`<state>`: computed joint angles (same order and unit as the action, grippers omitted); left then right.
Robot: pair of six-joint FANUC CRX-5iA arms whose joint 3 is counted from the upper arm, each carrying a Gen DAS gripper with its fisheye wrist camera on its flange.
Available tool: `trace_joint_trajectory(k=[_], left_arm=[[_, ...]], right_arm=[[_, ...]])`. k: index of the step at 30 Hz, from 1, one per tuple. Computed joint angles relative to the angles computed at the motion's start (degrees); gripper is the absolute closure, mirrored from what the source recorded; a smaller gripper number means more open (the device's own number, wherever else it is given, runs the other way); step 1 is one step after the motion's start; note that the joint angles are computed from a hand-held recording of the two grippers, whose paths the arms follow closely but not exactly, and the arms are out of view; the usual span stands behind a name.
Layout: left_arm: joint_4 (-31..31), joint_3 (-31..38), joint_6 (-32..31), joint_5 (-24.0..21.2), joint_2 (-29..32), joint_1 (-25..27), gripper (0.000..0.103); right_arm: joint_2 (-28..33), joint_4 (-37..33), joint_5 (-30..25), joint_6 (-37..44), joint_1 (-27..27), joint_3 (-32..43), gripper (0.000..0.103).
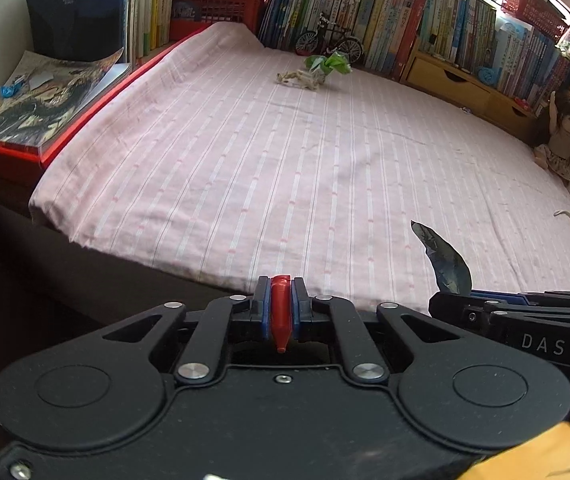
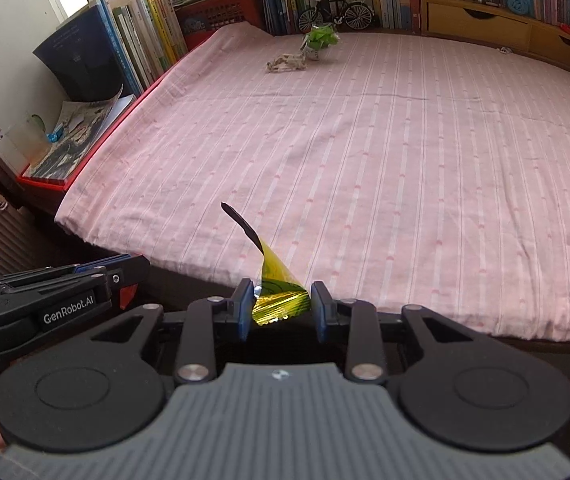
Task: Collect trash
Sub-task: 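Carry the red crayon and yellow-green wrapper down over the trash bin, then open both tools to drop the crayon and wrapper into the bin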
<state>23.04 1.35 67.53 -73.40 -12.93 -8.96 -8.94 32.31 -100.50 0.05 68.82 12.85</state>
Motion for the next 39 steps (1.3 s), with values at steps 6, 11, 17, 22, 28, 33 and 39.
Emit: trace_joint_trajectory(k=[6, 11, 17, 22, 28, 33, 39], left_arm=[[-3.0, -1.6, 1.5, -2.0, -1.2, 0.0, 0.094], [-4.5, -3.2, 2.9, -2.8, -2.1, -0.1, 0.094], [-6.1, -5.5, 4.0, -3.7, -2.8, -0.3, 0.094], [-7.5, -7.5, 4.9, -4.2, -3.1, -0.6, 0.094], [-8.7, -10.2, 5.1, -4.3, -2.9, -0.6, 0.094], [-9.4, -14.9, 4.2, -1.7, -2.6, -0.6, 0.094], [-11.0, -20.0, 5.2, 0.8, -1.5, -0.3, 0.094]], right_arm=[[-0.8, -2.4, 0.0, -2.2, 2.1, -1.5, 0.067], [-1.9, -5.1, 0.6, -3.4, 3.3, -3.3, 0.067], [-3.5, -7.7, 1.8, -6.2, 3.9, -5.8, 0.067], [-4.1, -9.7, 2.7, -7.3, 4.1, -7.3, 0.067], [-4.9, -12.3, 5.1, -9.5, 3.9, -10.0, 0.067], [-5.8, -13.9, 8.8, -10.7, 3.5, -14.3, 0.067], [-6.4, -17.2, 14.7, -12.5, 2.4, -20.2, 0.067]])
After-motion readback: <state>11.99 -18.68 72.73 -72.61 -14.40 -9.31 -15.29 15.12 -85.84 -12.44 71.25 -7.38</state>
